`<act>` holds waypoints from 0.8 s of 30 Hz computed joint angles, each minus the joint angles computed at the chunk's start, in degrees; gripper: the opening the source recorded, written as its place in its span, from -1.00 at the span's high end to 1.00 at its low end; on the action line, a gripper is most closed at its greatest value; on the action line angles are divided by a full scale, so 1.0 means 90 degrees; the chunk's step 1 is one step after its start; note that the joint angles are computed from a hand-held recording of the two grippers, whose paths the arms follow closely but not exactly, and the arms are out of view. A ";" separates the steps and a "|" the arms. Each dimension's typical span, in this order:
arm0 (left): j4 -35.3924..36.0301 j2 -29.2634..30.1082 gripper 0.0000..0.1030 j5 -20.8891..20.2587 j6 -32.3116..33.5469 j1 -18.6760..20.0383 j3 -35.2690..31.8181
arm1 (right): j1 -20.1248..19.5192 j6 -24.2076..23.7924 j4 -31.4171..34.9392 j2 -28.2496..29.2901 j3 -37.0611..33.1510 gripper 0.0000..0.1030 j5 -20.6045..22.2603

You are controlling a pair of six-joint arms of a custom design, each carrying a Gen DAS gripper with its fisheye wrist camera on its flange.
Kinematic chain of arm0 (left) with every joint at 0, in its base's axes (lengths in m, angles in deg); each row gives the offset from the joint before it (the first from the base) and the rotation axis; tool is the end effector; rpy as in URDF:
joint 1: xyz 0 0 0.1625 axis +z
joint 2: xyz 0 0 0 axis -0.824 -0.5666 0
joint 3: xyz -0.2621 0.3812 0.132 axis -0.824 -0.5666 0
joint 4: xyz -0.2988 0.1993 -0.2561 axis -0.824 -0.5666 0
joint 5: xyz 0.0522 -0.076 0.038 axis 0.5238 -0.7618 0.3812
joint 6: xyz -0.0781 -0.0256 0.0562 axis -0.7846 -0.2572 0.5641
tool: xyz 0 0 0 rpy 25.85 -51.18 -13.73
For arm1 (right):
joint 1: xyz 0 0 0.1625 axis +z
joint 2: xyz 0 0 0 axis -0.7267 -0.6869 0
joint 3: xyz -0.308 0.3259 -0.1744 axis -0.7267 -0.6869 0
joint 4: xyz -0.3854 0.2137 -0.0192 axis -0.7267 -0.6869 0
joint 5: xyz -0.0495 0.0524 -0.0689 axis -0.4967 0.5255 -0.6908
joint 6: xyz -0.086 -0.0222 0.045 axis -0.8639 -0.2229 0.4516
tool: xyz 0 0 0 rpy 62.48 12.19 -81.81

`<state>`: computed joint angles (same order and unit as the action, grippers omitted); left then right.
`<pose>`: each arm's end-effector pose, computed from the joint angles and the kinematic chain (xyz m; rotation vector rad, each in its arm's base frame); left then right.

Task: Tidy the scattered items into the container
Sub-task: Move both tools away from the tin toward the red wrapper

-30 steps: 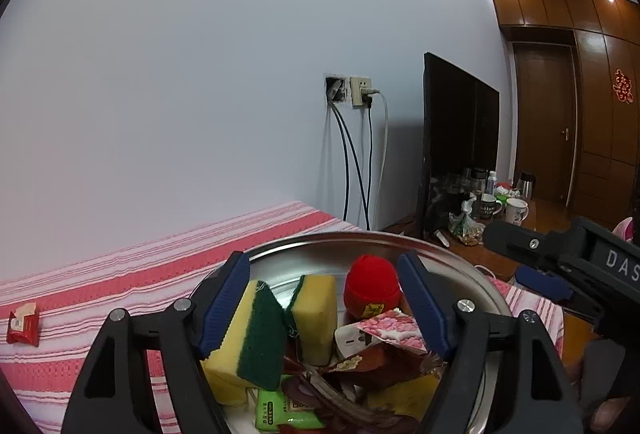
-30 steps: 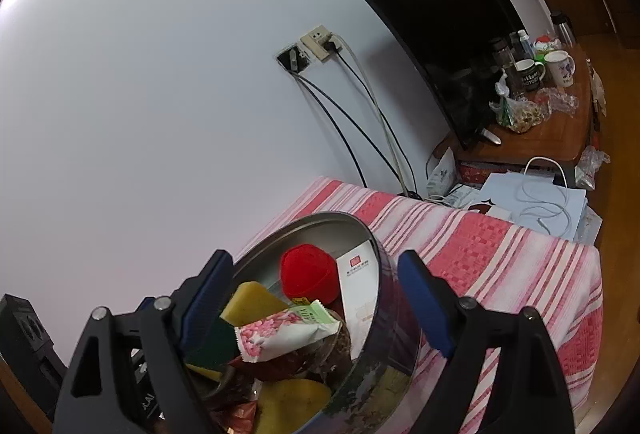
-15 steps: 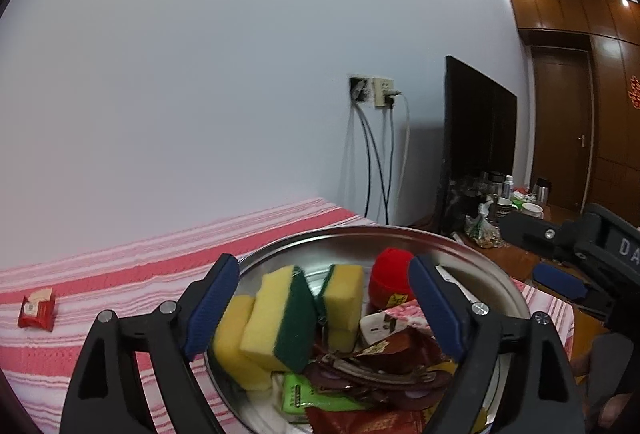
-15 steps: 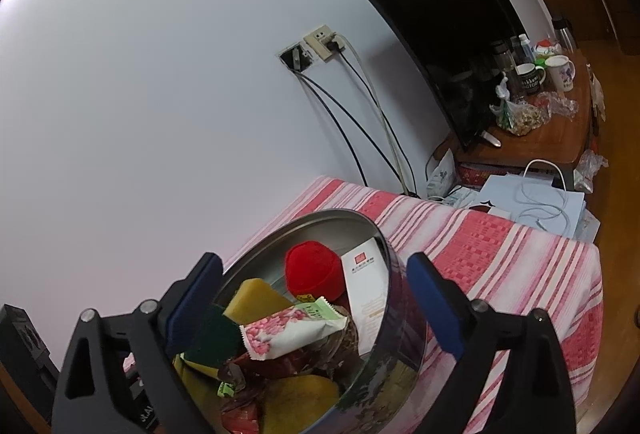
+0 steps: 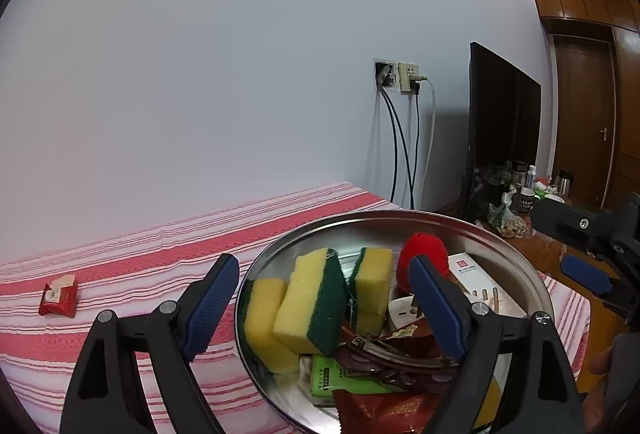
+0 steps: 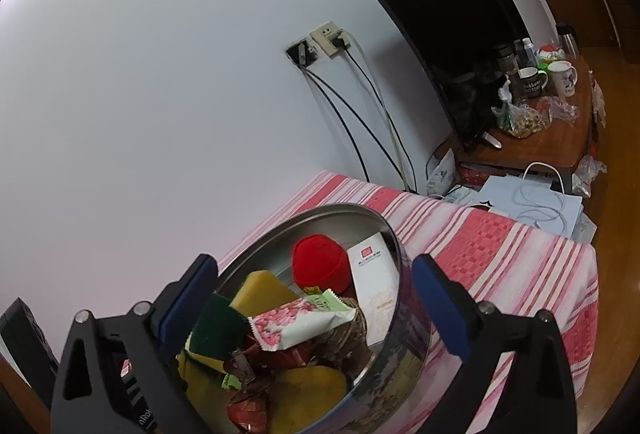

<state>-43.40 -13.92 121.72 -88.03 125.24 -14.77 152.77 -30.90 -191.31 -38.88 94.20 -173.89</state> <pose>-0.1573 -0.8413 0.1972 1.3650 2.2424 -1.1572 0.2682 -0.7009 0.0543 -0.4280 -1.8984 1.9203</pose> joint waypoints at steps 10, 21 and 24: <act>-0.0105 -0.0067 -0.71 -0.0159 -0.0057 -0.0001 0.0098 | 0.0062 -0.0091 0.0139 0.0050 -0.0112 -0.96 -0.0071; -0.0373 -0.0352 -0.71 -0.0129 0.0023 0.0032 0.0544 | 0.0187 -0.0406 0.0218 0.0173 -0.0417 -0.99 -0.0354; -0.0561 -0.0521 -0.72 0.0008 0.0066 0.0053 0.0804 | 0.0235 -0.0564 0.0180 0.0211 -0.0499 -0.99 -0.0474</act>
<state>-48.45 -18.61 121.80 -87.44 125.72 -7.53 154.89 -35.98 -189.69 -36.98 89.71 -178.16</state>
